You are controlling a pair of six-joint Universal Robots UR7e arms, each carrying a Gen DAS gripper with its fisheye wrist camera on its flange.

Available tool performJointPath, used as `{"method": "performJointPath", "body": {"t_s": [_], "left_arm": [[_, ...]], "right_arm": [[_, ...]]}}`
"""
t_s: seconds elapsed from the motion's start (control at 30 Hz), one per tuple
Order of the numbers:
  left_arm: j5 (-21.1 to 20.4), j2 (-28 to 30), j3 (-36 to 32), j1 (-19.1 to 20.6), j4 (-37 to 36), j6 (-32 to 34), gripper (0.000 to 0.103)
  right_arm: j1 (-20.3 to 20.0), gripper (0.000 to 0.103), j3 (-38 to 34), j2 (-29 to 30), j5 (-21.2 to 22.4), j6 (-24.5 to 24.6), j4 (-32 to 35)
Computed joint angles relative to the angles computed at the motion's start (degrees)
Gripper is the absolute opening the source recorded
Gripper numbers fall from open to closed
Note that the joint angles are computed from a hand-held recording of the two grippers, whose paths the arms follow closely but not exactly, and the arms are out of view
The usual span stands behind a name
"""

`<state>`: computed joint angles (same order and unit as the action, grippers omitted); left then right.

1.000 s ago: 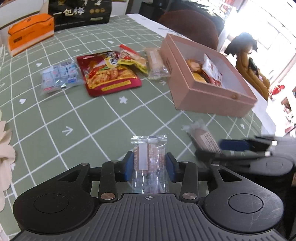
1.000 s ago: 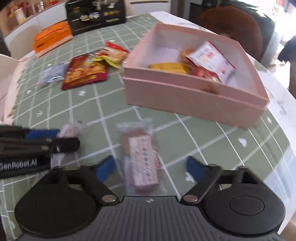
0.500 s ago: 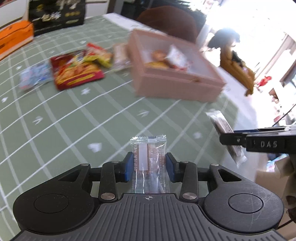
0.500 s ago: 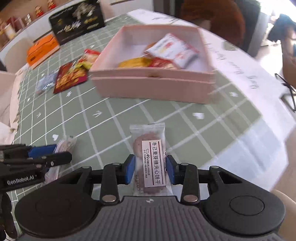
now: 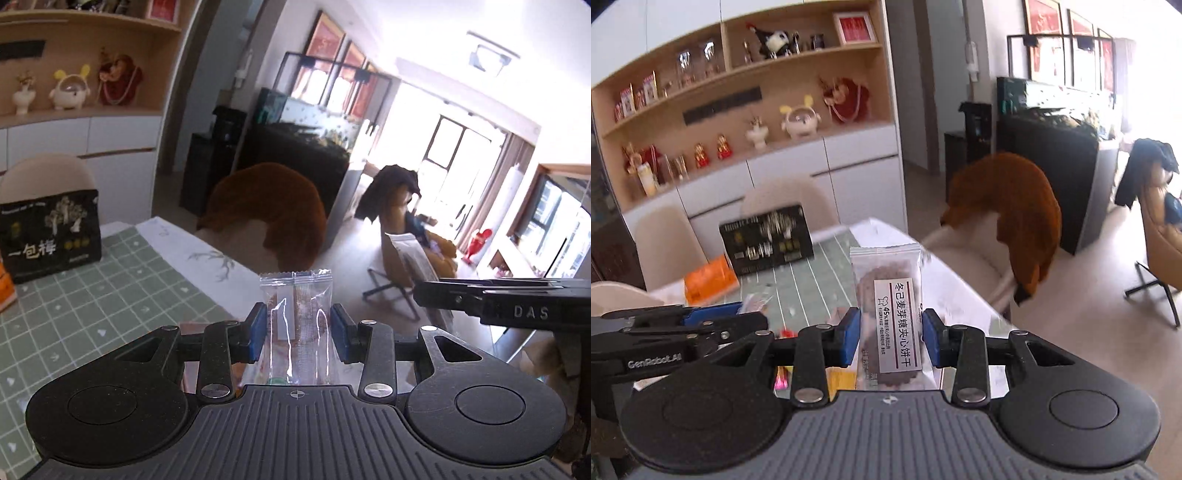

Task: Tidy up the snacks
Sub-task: 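Carry both packets over the pink box and open both tools to drop them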

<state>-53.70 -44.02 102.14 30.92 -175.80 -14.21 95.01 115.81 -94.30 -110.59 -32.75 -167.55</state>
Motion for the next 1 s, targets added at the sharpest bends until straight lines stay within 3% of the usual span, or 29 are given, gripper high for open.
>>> {"method": "performJointPath", "body": {"t_s": [0.17, 0.47, 0.53, 0.67, 0.87, 0.93, 1.0], "left_arm": [[-1.84, 4.47, -4.78, 2.78, 7.34, -3.07, 0.042], [-4.51, 10.99, -11.34, 8.56, 14.75, -4.15, 0.046], [-5.52, 12.48, -13.37, 10.40, 17.82, -4.89, 0.046], [-7.32, 12.43, -11.80, 12.47, 14.33, -5.39, 0.045], [-6.56, 9.16, -8.49, 14.37, 12.59, -5.62, 0.045], [-7.96, 7.07, -6.10, 15.49, 10.59, -5.77, 0.028], [-5.95, 4.91, -3.92, 16.04, 10.07, -6.31, 0.029]], "right_arm": [[-2.92, 0.036, -2.46, 3.85, 1.70, -2.20, 0.34], [-7.82, 0.036, -5.97, 11.53, 2.32, 2.07, 1.66], [-8.57, 0.041, -7.10, 13.26, 1.87, 3.25, 2.25], [-9.33, 0.051, -8.87, 17.16, -0.42, 4.88, 0.78], [-9.10, 0.052, -8.92, 20.64, -4.11, 3.65, 0.78], [-8.78, 0.053, -8.28, 21.29, -5.03, 3.01, 0.57], [-8.42, 0.053, -8.02, 21.91, -6.00, 2.69, 0.62]]}}
